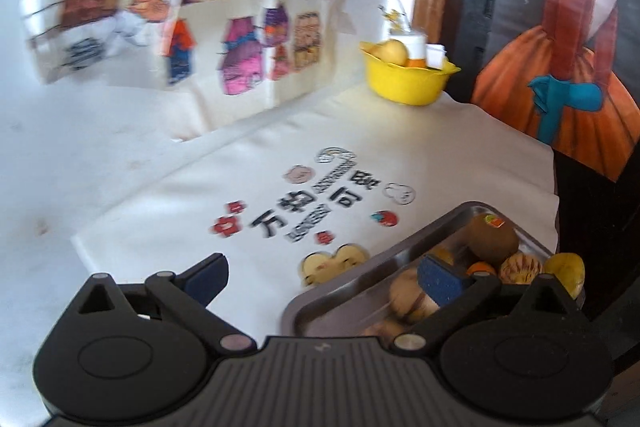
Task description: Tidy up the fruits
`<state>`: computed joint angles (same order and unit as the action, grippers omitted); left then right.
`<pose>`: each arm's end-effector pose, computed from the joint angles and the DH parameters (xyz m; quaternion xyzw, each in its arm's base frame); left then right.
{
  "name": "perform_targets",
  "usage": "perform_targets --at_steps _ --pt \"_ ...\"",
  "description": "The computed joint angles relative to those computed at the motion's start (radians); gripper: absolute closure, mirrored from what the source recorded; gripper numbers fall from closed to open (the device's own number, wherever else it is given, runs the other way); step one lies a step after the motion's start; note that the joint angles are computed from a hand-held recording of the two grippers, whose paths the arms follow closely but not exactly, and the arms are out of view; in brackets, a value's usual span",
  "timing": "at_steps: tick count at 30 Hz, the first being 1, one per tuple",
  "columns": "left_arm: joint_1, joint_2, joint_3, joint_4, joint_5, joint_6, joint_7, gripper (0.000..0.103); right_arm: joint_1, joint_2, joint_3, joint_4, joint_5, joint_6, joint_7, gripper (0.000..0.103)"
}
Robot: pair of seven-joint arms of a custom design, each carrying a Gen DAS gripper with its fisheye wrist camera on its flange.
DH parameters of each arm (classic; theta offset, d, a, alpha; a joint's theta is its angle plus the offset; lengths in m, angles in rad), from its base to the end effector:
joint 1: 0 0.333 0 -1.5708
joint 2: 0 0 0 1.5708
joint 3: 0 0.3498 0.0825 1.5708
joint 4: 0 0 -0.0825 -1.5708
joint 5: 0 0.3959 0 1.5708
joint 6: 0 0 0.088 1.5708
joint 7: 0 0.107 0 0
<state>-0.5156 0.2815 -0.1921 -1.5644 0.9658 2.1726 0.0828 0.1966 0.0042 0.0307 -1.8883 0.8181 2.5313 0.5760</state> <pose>0.5642 -0.4182 0.5622 -0.7441 0.5151 -0.2650 0.3328 0.6049 0.1318 0.5989 -0.8166 0.3854 -0.1405 0.4061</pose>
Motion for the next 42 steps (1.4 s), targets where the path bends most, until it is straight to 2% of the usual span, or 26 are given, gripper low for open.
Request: perform_targets --at_steps 2,5,9,14,23,42 --pt "0.002 -0.045 -0.005 -0.054 -0.009 0.011 -0.041 0.0 0.005 -0.014 0.003 -0.018 -0.043 0.003 0.056 0.0" --pt "0.003 -0.091 -0.024 -0.11 -0.005 -0.012 -0.072 0.0 0.015 -0.034 0.011 -0.055 -0.159 0.044 0.161 0.001" --pt "0.009 -0.13 -0.055 -0.167 -0.018 -0.023 -0.111 0.0 0.024 -0.055 0.006 -0.089 -0.18 0.037 0.191 0.001" --pt "0.004 -0.134 -0.082 -0.177 -0.04 -0.057 -0.118 0.0 0.032 -0.07 0.005 -0.11 -0.203 0.053 0.222 0.001" --pt "-0.019 -0.116 -0.087 -0.137 -0.006 -0.106 -0.093 0.0 0.035 -0.078 -0.005 -0.107 -0.19 0.063 0.205 0.001" --pt "-0.018 -0.113 -0.081 -0.142 -0.016 -0.073 -0.083 0.0 0.033 -0.074 -0.006 -0.103 -0.19 0.049 0.201 0.001"
